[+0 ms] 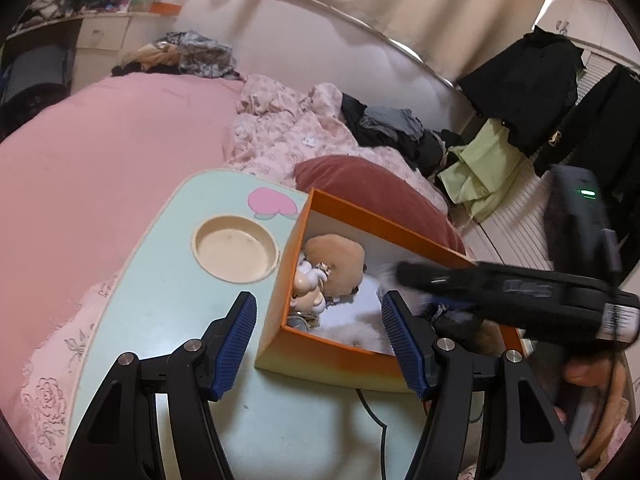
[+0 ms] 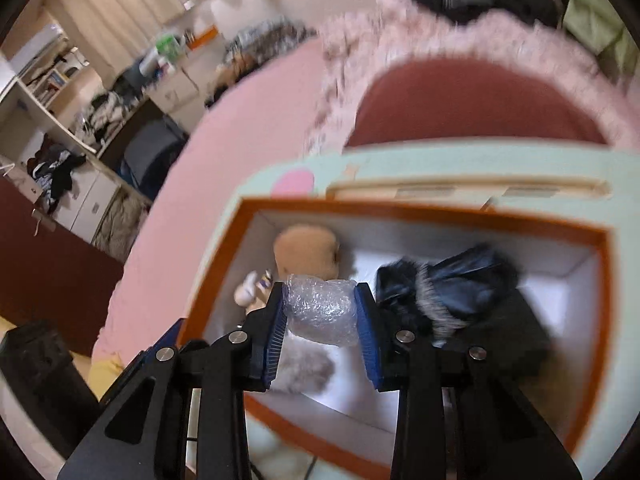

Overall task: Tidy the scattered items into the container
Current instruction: 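Lift the bag out of the box and release it on the table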

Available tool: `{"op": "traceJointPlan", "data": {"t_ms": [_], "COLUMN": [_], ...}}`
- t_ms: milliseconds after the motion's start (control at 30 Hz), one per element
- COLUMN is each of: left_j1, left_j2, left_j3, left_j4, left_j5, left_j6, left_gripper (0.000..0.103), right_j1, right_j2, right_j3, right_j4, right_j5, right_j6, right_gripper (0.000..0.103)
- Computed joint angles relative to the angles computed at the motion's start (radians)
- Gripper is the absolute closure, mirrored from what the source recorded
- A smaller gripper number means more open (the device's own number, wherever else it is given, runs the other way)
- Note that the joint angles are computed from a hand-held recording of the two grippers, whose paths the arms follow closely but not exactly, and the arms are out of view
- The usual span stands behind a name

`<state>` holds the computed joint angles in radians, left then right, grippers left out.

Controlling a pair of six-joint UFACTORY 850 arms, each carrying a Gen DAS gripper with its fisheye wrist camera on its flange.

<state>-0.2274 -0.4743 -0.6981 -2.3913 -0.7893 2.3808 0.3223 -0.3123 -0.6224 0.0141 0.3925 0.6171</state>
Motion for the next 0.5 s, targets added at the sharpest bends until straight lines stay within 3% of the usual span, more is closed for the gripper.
{"op": "traceJointPlan", "data": {"t_ms": [167,233,400,500], "left_j1": [-0.001,-0.003,-0.038,-0.083], "left_j2": [0.044,0.055,0.083,0.095], "left_j3": [0.003,-0.006,-0.035,-0.057], "left_j4": [-0.040,-0.015,0.002,-0.019], "left_j5": [0.068,0.096,0.201,0.270], "left_j6": [0.051,0.035,0.027,0.073], "left_gripper": [0.039,0.039,0.039,0.051], "right_j1": [0.086,0.109,0.105,0.136], "right_j2": [0.166,0.216,0.226,0.190], "right_j3": [0.135,0.202,0.292,0.300], "right_j4": [0.269,0.224,-0.124,-0.066], "right_j5": [0.047,0.070,0.135,0.120], "right_j6": [-0.290,-0.244,0.071,0.020], "right_gripper": [0.068,0.068,0.067,0.067]}}
